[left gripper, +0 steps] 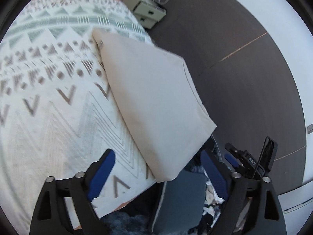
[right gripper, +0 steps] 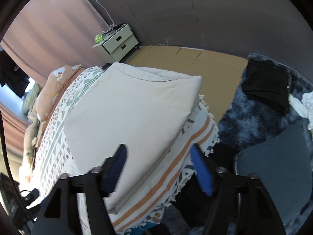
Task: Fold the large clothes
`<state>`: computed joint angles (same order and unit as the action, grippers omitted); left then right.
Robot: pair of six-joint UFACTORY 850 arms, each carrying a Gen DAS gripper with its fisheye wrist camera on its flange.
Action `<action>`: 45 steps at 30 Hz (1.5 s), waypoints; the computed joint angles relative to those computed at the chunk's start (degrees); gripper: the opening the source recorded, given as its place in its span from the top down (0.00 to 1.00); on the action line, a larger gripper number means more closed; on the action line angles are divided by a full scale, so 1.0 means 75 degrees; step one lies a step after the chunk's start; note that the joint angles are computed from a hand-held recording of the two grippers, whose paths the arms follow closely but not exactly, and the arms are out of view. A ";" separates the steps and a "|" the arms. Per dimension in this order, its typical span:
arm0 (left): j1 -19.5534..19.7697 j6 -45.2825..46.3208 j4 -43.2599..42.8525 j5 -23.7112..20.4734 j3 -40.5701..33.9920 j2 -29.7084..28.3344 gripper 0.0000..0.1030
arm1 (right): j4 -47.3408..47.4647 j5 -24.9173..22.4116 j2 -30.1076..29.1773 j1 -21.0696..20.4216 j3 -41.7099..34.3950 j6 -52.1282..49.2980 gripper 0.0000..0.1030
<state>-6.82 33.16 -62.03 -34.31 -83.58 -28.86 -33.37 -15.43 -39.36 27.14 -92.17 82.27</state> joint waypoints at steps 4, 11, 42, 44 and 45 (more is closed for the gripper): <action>0.0246 0.0568 -0.0362 0.0217 0.0637 0.0709 0.01 | -0.1272 -0.0113 0.0387 0.0299 0.0236 0.1332 0.01; 0.0669 0.1165 -0.0514 0.0460 0.1552 0.1878 0.01 | -0.3498 -0.0457 0.0955 0.0931 0.0655 0.3653 0.01; 0.3254 0.3437 -0.0470 -0.0323 0.4518 0.6572 0.01 | -0.6391 -0.3734 0.2380 0.4157 0.1466 0.6011 0.01; 0.3386 0.3598 -0.0435 -0.0190 0.4759 0.6900 0.01 | -0.6458 -0.3884 0.2392 0.4329 0.1494 0.5987 0.01; 0.3452 0.3648 -0.0430 -0.0190 0.4847 0.7027 0.01 | -0.6420 -0.3996 0.2367 0.4412 0.1461 0.5890 0.01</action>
